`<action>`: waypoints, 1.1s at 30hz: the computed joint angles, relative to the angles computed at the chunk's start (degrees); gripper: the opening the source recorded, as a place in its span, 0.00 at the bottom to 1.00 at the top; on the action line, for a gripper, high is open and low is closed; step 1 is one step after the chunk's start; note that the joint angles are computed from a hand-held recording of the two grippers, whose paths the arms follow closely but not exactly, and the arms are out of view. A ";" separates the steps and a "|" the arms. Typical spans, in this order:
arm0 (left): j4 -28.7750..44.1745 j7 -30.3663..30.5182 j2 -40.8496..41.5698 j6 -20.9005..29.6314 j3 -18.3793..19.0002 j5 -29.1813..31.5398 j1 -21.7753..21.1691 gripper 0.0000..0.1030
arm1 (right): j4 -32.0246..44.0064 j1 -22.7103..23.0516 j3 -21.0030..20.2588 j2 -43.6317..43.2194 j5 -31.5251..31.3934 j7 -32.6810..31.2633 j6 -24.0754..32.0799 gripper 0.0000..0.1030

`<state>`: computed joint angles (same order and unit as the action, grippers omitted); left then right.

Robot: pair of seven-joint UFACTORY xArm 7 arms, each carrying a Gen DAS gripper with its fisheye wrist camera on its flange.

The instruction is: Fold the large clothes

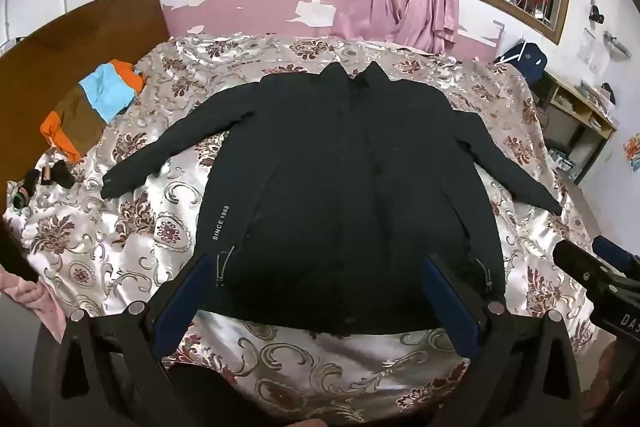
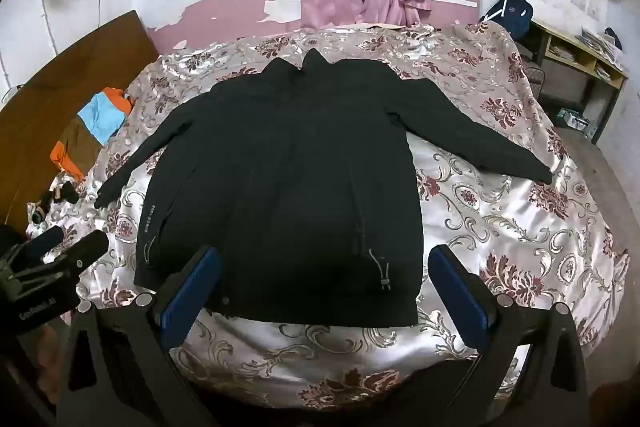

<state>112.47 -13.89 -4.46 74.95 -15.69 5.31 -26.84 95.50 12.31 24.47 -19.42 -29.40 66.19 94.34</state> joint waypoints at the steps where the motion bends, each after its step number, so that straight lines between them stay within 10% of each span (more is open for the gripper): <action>1: -0.36 -0.01 -0.24 -0.29 0.08 -0.44 -0.01 1.00 | 0.00 -0.01 0.05 0.00 -0.20 -0.01 -0.05 0.99; 33: 1.71 0.02 0.72 1.68 -0.12 -0.25 -0.95 1.00 | 0.79 -0.58 0.50 -0.34 -0.98 -0.66 0.88 0.99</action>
